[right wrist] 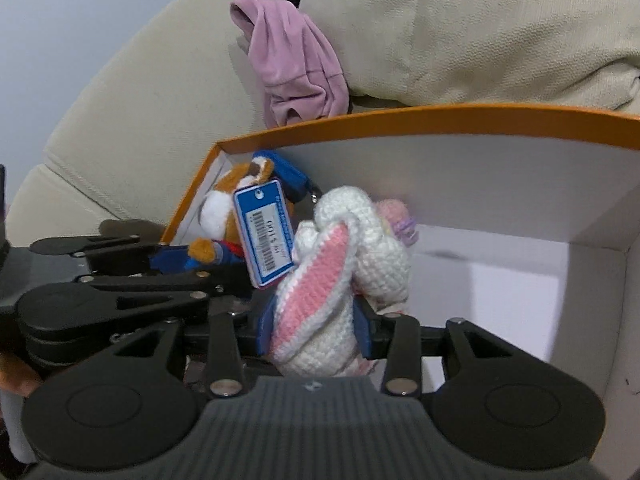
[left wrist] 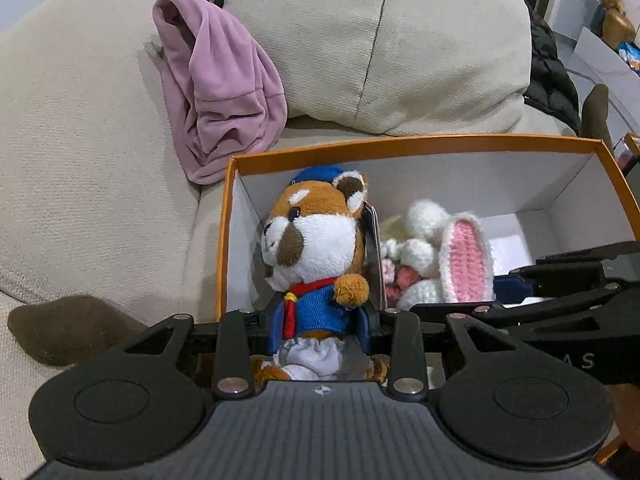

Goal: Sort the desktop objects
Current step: 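Lower fox plush and bunny into the orange box, open both tools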

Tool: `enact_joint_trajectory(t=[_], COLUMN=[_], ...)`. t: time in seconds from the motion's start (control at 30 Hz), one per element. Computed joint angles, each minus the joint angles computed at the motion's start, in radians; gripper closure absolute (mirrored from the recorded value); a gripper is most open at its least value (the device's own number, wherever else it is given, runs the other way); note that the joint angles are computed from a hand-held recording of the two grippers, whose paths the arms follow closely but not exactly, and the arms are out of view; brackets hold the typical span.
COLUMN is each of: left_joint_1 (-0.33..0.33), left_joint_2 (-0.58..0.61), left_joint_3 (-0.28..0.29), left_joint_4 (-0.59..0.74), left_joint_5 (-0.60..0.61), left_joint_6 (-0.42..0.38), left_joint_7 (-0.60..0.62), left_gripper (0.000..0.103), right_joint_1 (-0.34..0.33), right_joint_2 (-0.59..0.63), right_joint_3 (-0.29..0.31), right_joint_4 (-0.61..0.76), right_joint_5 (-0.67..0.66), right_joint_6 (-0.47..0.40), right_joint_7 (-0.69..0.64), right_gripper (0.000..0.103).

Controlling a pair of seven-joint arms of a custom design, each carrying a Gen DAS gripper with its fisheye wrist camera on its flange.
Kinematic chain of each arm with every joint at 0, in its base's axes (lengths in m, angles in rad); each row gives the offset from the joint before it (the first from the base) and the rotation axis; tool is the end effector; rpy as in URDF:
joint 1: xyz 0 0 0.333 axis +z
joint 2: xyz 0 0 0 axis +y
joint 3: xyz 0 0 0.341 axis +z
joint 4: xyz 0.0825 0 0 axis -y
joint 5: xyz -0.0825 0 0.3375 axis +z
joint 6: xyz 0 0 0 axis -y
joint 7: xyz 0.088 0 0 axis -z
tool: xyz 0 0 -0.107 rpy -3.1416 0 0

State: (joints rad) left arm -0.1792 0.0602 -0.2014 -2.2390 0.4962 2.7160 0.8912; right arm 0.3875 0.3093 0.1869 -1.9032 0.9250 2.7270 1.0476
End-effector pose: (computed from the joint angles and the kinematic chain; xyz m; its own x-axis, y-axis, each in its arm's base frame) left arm 0.4866 -0.2116 0.4407 -0.0932 -0.9937 -0.0616 -0.8741 0.1113 -0.4728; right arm 0.5442 0.3032 0.4363 0.3882 -0.7715 -0.5040 -0.8696 -0.1257 -0.4775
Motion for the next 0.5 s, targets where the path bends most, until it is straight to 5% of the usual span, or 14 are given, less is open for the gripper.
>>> enact_joint_trajectory(t=[0.33,0.5], left_joint_1=[0.012,0.015], left_joint_2=[-0.003,-0.043], left_joint_3=[0.010,0.023], left_joint_4=[-0.015,-0.055], left_joint_5=[0.049,0.171], left_joint_6=[0.072,0.143], left_joint_7=[0.002,-0.107], left_gripper=[0.047,0.046], right_joint_1=[0.040,0.036], right_joint_2=[-0.003,-0.037], right_joint_3=[-0.028,-0.032], right_joint_4=[-0.024,-0.058], right_joint_5=[-0.110,-0.150], right_joint_6=[0.090,0.085], right_joint_7=[0.066,0.094], right_gripper=[0.049,0.050])
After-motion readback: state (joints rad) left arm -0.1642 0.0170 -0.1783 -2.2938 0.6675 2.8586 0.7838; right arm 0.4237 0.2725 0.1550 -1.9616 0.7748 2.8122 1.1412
